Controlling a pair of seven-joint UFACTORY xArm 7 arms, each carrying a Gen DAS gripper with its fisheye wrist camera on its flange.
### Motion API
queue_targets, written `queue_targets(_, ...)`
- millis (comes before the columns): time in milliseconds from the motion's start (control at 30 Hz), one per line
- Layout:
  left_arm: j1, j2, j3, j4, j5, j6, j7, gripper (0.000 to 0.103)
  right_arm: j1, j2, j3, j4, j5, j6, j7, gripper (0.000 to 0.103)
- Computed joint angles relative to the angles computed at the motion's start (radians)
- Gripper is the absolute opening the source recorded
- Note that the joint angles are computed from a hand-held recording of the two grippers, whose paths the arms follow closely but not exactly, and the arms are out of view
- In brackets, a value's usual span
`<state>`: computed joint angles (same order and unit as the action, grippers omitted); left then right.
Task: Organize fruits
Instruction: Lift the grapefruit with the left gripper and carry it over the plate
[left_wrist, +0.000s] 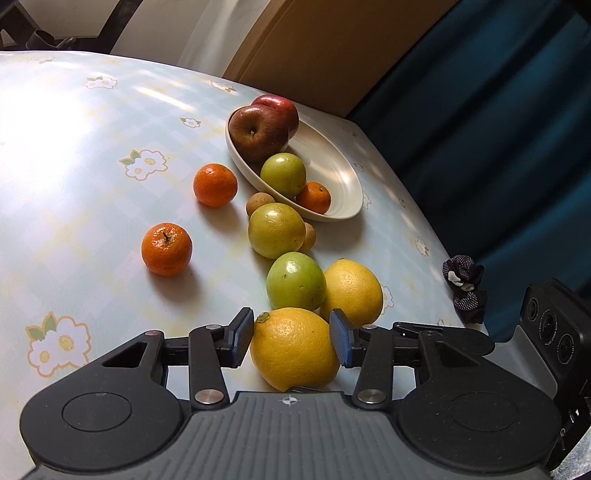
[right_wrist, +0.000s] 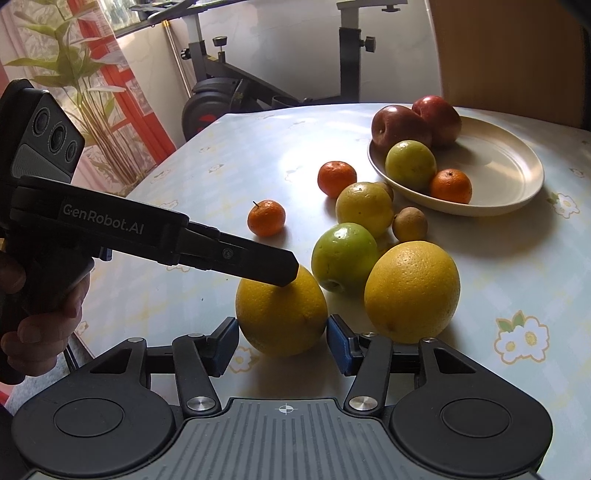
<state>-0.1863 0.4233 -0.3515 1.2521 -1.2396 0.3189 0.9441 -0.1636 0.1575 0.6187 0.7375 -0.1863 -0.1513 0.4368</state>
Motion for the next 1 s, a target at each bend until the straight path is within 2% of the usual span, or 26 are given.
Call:
queue_targets(100, 0.000, -0.001, -0.004, -0.002, -0.013, -0.010, 0.010, 0.048, 0.032, -0.004, -0.032, -0.006, 0.002, -0.015, 0.005, 0.048)
queue_targets(133, -0.001, -0.003, -0.004, -0.004, -0.016, -0.013, 0.010, 0.048, 0.022, -0.003, -0.024, -0.008, -0.006, -0.023, 0.012, 0.048)
queue_targets(200, -0.005, -0.012, -0.001, -0.013, -0.015, -0.021, 0.001, 0.048, -0.052, 0.005, 0.037, -0.020, -0.057, -0.052, 0.063, 0.048)
queue_targets(333, 0.001, -0.041, -0.014, -0.020, -0.088, -0.041, 0.084, 0.048, -0.002, -0.025, -0.026, -0.033, -0.082, -0.107, 0.084, 0.048)
queue_targets(433, -0.017, -0.068, 0.000, -0.011, -0.122, -0.054, 0.121, 0.048, 0.043, -0.053, -0.085, -0.030, -0.097, -0.143, 0.085, 0.048)
queue_targets(533, -0.041, -0.091, 0.013, 0.016, -0.136, -0.078, 0.151, 0.048, 0.019, -0.077, -0.099, 0.001, -0.199, -0.149, 0.150, 0.048)
queue_targets(700, -0.065, -0.093, 0.027, 0.103, -0.171, -0.094, 0.193, 0.048, -0.036, -0.106, -0.130, 0.099, -0.438, -0.128, 0.287, 0.048)
queue_targets(800, -0.081, -0.066, 0.033, 0.176, -0.127, -0.094, 0.161, 0.048, -0.048, -0.110, -0.163, 0.154, -0.546, -0.115, 0.331, 0.048)
queue_targets(933, -0.103, 0.002, 0.038, 0.288, 0.042, -0.083, 0.040, 0.048, -0.065, -0.095, -0.200, 0.220, -0.676, -0.109, 0.402, 0.048)
queue_targets(1000, -0.118, 0.047, 0.048, 0.350, 0.136, -0.066, -0.037, 0.048, -0.107, -0.079, -0.195, 0.256, -0.788, -0.106, 0.487, 0.048)
